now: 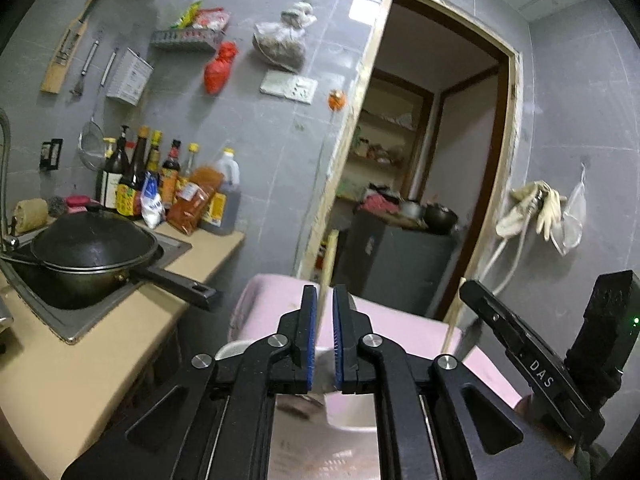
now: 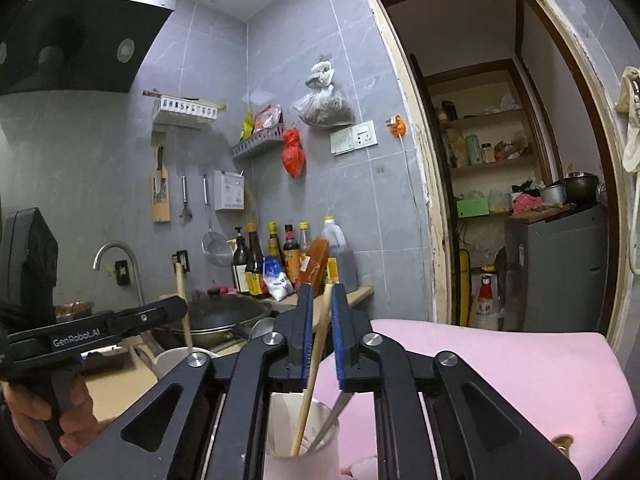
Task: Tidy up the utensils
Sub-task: 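Lower the chopsticks into the caddy and open both tools, then move both tools back over the table toward the remaining utensils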
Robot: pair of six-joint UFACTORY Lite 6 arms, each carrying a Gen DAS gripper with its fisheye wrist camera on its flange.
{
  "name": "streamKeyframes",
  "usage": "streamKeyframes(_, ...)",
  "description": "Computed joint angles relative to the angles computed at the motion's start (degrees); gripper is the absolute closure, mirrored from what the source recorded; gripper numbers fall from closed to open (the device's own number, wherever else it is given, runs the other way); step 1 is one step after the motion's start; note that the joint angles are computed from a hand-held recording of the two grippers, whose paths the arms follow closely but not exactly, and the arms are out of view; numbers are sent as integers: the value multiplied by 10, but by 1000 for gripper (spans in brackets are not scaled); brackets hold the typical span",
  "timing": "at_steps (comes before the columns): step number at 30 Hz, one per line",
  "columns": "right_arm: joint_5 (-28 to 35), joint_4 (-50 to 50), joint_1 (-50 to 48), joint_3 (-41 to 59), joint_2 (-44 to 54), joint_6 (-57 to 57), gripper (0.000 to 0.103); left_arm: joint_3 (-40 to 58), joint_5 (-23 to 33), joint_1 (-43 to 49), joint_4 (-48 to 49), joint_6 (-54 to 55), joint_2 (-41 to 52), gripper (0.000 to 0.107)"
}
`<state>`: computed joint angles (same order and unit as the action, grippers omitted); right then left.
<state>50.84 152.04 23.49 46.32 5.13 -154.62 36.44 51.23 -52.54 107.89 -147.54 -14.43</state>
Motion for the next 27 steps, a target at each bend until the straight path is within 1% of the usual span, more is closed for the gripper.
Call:
streamKeyframes(1, -2, -4, -3, -5, -8, 3, 88, 6, -2, -4, -8, 8, 4, 96)
streamKeyframes(2, -5, -4, -5, -9, -16, 4, 86, 11, 0, -10, -17, 19, 6, 92)
streamKeyframes(3, -6, -5, -8, -14, -23, 4, 81, 20, 1, -16, -27, 30, 11, 87)
streamKeyframes(6, -12, -16, -22, -28, -52, 14, 80, 40, 11, -34, -47, 50, 24, 82)
streamKeyframes(7, -15, -23, -30, -35, -65, 21, 77, 50, 16, -41, -58, 61, 30, 81)
streamKeyframes(8, -17, -27, -37, -39, -73, 27, 75, 61, 21, -49, -71, 73, 37, 78)
streamKeyframes(9, -19, -34, -46, -46, -85, 35, 66, 71, 29, -58, -84, 85, 42, 72)
streamKeyframes(10, -22, -38, -56, -53, -97, 41, 50, 81, 38, -66, -94, 94, 50, 69)
streamKeyframes(12, -25, -48, -78, -67, -120, 56, 35, 97, 62, -86, -107, 101, 64, 52)
streamKeyframes(13, -29, -55, -91, -75, -132, 63, 31, 105, 78, -99, -111, 102, 73, 49)
streamKeyframes(15, -51, -54, -108, -83, -150, 62, 26, 124, 108, -122, -119, 105, 93, 38)
streamKeyframes(16, -58, -59, -121, -87, -157, 68, 24, 137, 124, -135, -123, 104, 109, 34)
streamKeyframes(18, -57, -89, -154, -96, -171, 96, 21, 160, 147, -154, -130, 102, 137, 24)
streamKeyframes(20, -51, -119, -190, -109, -186, 117, 13, 188, 166, -169, -141, 106, 170, 19)
streamKeyframes(22, -37, -154, -232, -125, -202, 135, 0, 224, 184, -183, -155, 120, 209, 16)
streamKeyframes(25, -15, -210, -296, -142, -220, 161, 0, 270, 188, -196, -166, 131, 257, 14)
streamKeyframes(27, -1, -250, -340, -149, -227, 177, 0, 288, 173, -199, -163, 129, 278, 13)
